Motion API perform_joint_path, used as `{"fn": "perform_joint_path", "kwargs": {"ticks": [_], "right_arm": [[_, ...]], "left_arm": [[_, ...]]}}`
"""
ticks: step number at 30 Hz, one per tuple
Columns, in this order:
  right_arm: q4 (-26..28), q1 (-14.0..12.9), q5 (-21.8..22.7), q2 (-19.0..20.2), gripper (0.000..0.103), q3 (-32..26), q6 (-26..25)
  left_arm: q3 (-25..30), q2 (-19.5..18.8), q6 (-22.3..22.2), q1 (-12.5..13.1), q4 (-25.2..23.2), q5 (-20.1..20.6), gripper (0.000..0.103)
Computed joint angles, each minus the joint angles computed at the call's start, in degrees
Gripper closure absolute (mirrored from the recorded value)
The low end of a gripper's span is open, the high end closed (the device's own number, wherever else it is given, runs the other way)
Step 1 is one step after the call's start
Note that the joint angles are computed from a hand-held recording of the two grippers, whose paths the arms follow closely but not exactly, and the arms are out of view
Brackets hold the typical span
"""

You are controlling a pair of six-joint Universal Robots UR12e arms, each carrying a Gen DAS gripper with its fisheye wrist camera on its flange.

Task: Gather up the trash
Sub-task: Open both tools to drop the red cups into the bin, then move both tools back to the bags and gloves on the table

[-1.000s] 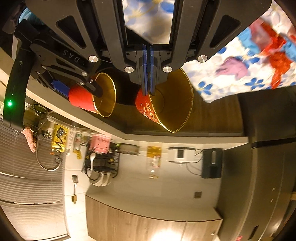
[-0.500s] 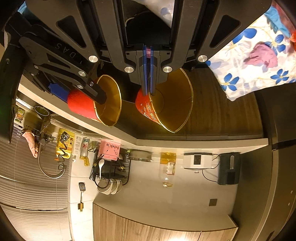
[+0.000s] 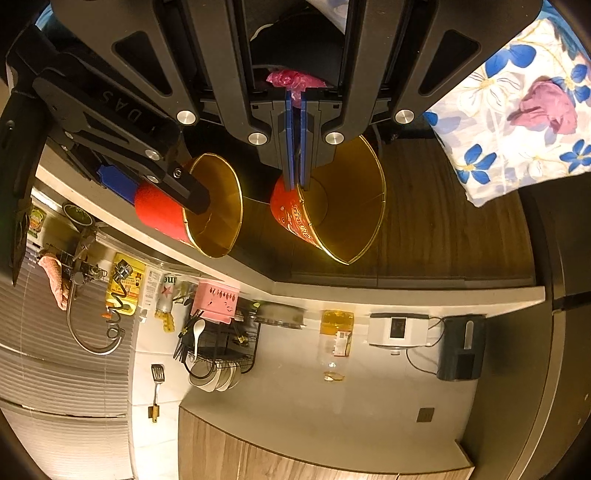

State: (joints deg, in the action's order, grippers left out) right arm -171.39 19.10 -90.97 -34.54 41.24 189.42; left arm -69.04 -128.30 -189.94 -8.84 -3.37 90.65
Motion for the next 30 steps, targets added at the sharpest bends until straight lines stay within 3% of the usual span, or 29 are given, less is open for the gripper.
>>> {"fn": "perform_joint_path", "kwargs": {"ticks": [11, 14, 26, 28, 29, 30], "right_arm": [[1.75, -0.32, 0.73, 1.64, 0.019, -3.02, 0.58], [3.4, -0.47, 0.96, 1.99, 0.015, -3.8, 1.42], [3.17, -0.88, -1.35, 0.41, 0.014, -0.79, 4.61], [2.84, -0.89, -1.34, 0.14, 0.014, -0.31, 4.45], [2.52, -0.87, -1.41, -0.05, 0.014, 0.08, 4.37], [2.27, -0.83, -1.45, -0.25, 0.013, 0.44, 4.26]], "left_arm": [[1.96, -1.69, -1.11, 0.54, -1.76, -1.58, 0.101], [2.05, -1.86, -1.13, 0.53, -2.21, -1.48, 0.101], [3.39, -2.77, -0.27, 0.11, -4.66, -1.08, 0.099], [3.39, -2.75, -0.37, 0.08, -4.98, -0.83, 0.084], [3.26, -2.67, -0.74, 0.1, -4.87, -0.67, 0.062], [2.98, -2.56, -1.24, 0.1, -4.28, -0.41, 0.047]]}}
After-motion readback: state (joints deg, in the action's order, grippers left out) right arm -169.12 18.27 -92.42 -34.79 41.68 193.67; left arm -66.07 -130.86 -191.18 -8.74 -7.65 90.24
